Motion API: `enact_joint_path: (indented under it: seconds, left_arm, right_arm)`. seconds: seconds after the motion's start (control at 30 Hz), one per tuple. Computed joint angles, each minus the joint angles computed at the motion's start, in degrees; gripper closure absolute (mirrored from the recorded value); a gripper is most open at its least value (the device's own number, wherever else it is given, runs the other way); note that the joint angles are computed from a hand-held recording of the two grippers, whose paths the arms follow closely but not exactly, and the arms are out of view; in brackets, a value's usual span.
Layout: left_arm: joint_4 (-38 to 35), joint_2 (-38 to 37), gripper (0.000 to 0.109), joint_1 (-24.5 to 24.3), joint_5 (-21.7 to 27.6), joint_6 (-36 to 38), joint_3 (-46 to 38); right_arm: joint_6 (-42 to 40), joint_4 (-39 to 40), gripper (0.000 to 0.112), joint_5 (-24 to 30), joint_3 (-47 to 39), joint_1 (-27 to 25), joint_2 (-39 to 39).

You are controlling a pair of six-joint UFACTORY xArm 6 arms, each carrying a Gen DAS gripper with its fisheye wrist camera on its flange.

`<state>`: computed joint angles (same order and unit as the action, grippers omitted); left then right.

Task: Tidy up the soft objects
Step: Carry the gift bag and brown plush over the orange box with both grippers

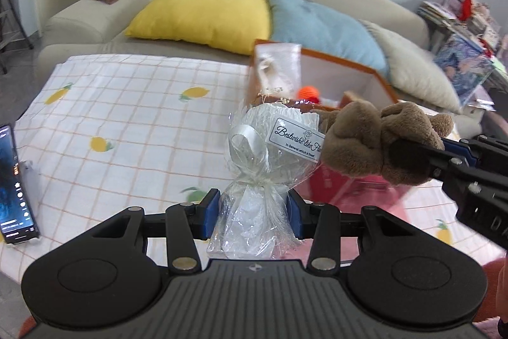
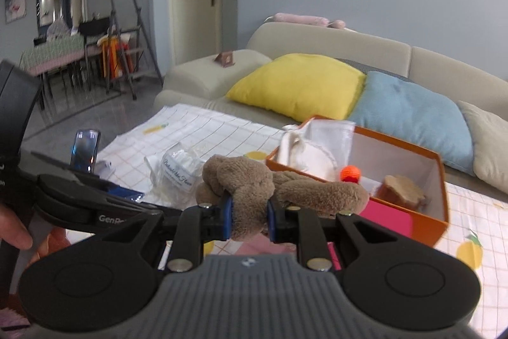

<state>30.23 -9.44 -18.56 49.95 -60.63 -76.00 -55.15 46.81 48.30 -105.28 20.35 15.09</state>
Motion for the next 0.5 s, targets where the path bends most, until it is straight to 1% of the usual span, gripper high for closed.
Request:
enact_joint_path:
  seconds: [0.1,0.3,0.5]
  left_arm:
    - [-0.1,1.2,0.059,-0.9,-1.2,0.4,-1.6]
    - [-0.6,5.3,0.059,-1.6,-3.8,3.2,-7.1]
    - [-1.5,11.3,0.059,-1.3,-5.9,8.0,-15.0]
  right_arm:
    - [2.7,0.8,0.093,0.7,-0.4,-2.3,-0.7]
    - [4.1,1.2,0.093,-1.9,-0.4,-5.4,-1.6]
    - [7.1,-0.5,0.093,-3.3,-3.5,-7.4,0.7]
